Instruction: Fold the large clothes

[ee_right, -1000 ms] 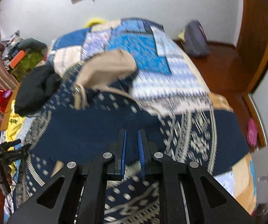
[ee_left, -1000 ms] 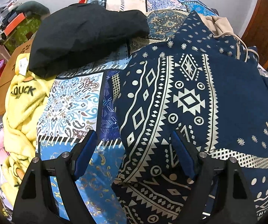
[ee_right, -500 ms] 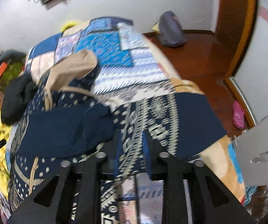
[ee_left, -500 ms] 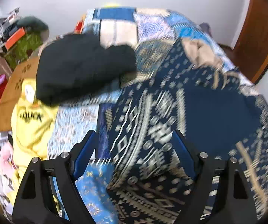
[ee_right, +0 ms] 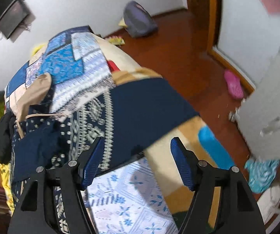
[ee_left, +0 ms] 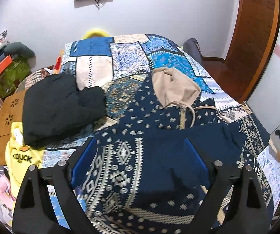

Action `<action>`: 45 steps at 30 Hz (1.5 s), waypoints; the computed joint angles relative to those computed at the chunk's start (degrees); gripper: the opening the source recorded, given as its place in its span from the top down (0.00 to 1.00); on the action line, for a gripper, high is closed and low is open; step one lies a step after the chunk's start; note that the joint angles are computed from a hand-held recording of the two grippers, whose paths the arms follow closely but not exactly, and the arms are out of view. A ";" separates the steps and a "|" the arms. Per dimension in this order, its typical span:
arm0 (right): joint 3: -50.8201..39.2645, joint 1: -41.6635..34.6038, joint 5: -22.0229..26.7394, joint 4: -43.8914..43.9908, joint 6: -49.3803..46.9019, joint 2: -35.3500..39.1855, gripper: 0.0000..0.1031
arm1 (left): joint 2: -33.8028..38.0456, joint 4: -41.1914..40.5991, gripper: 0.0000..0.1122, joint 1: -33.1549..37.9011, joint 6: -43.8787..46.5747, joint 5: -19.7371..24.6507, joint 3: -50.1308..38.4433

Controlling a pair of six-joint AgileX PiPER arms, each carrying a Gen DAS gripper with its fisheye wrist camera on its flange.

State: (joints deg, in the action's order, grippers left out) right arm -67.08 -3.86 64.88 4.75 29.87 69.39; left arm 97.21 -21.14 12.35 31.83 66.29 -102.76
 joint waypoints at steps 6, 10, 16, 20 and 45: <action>4.29 -7.87 -3.70 8.25 -5.13 6.03 0.35 | 1.24 2.42 0.20 -3.49 -3.12 -1.51 1.60; 3.66 -8.50 -6.01 8.94 -6.13 7.87 0.32 | 1.89 3.35 0.20 -4.00 -3.58 -2.10 2.57; 1.46 -9.20 -9.51 7.98 -4.34 11.89 0.35 | 2.63 5.83 0.20 -3.75 -6.05 -4.26 3.60; -0.74 -8.40 -8.80 6.46 -3.46 13.50 0.48 | 3.64 4.91 0.20 -2.28 -6.67 -3.10 2.62; -40.47 29.24 0.75 -10.50 8.75 18.78 0.92 | -3.87 -7.00 0.20 8.53 8.34 -1.15 8.13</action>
